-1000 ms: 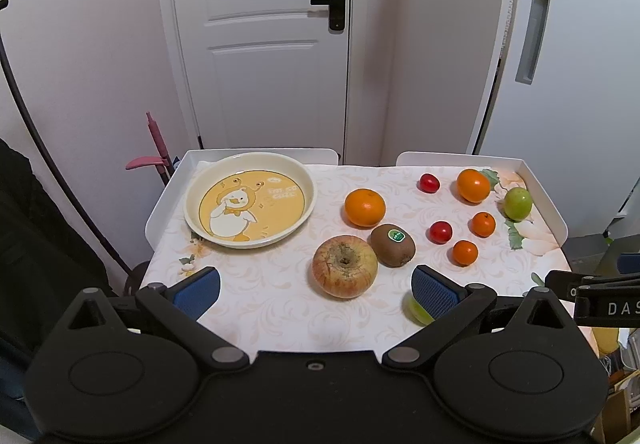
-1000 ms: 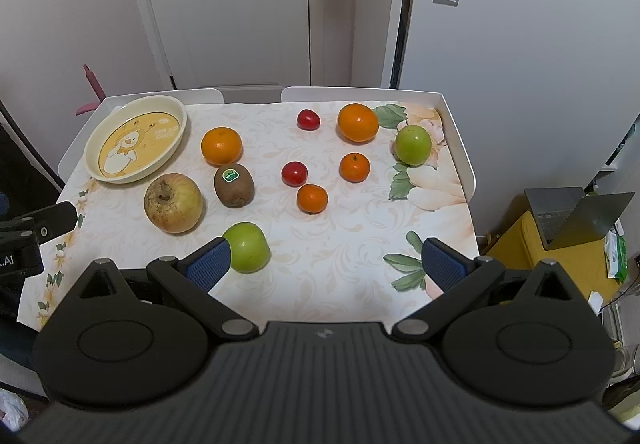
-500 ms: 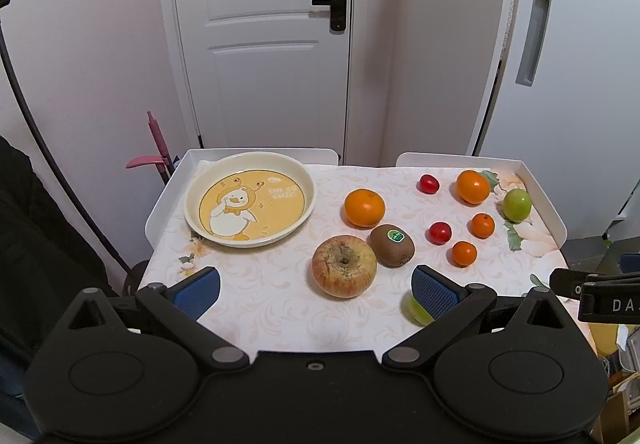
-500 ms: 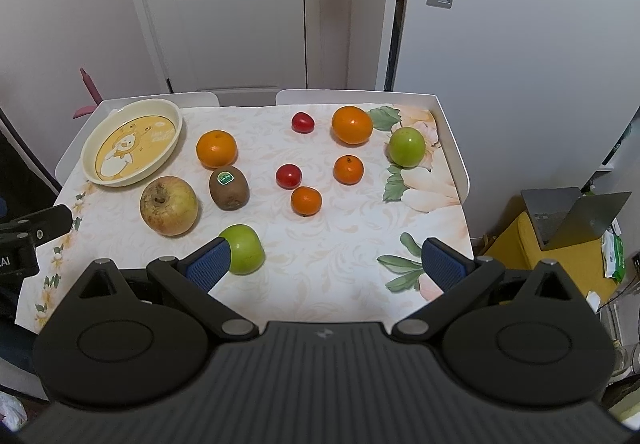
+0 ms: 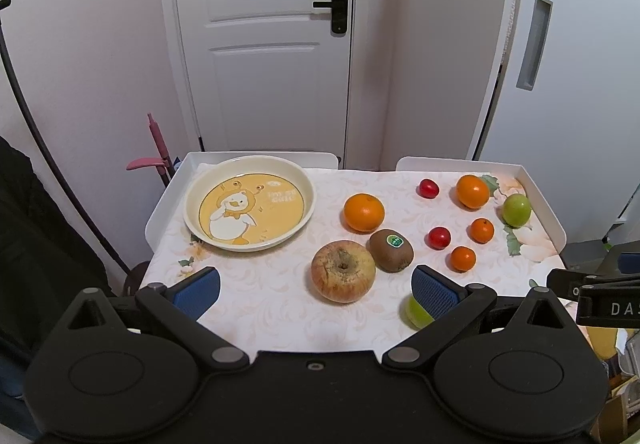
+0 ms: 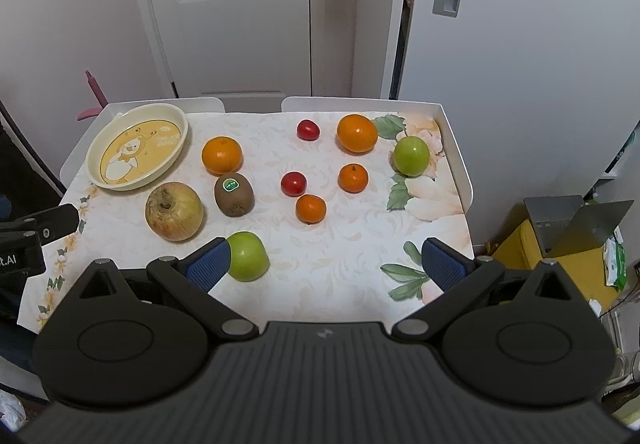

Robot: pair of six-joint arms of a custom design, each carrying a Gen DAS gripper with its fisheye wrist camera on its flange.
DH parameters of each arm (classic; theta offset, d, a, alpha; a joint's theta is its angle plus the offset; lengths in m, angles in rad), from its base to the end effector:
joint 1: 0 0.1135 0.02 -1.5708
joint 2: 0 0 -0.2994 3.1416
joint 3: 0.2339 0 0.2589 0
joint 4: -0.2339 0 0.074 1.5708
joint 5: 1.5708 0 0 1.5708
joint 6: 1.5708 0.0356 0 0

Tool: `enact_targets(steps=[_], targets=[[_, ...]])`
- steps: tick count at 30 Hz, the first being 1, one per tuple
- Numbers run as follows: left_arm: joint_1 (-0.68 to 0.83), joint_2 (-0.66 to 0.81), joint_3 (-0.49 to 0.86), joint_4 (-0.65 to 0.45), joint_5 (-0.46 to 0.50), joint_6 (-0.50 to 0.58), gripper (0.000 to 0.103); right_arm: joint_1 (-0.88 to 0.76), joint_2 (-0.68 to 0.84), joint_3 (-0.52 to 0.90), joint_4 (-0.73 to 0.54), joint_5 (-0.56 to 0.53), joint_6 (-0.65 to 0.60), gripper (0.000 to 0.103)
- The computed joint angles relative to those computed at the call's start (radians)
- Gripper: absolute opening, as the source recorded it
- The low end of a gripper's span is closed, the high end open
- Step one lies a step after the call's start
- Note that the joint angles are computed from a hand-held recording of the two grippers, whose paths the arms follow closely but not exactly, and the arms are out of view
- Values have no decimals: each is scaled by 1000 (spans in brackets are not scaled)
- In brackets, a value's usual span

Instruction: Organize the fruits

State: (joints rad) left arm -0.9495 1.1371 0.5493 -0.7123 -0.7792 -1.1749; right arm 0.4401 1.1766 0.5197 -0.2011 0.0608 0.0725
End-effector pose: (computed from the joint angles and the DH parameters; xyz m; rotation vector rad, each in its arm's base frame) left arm 0.1156 -0.1185 0.1997 -0.3915 2.3007 0.1887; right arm 0.1934 0.0887 0.2008 -0.4175 2.3968 0.1580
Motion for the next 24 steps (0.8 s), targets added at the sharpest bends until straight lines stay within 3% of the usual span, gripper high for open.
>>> enact_targets(steps=[13, 24], targets=[[20, 19, 3, 6, 10, 6, 103, -46, 11, 11, 7, -27, -40, 103], [56, 97, -19, 113, -5, 49, 103, -118, 124, -22, 121, -133, -167, 103]])
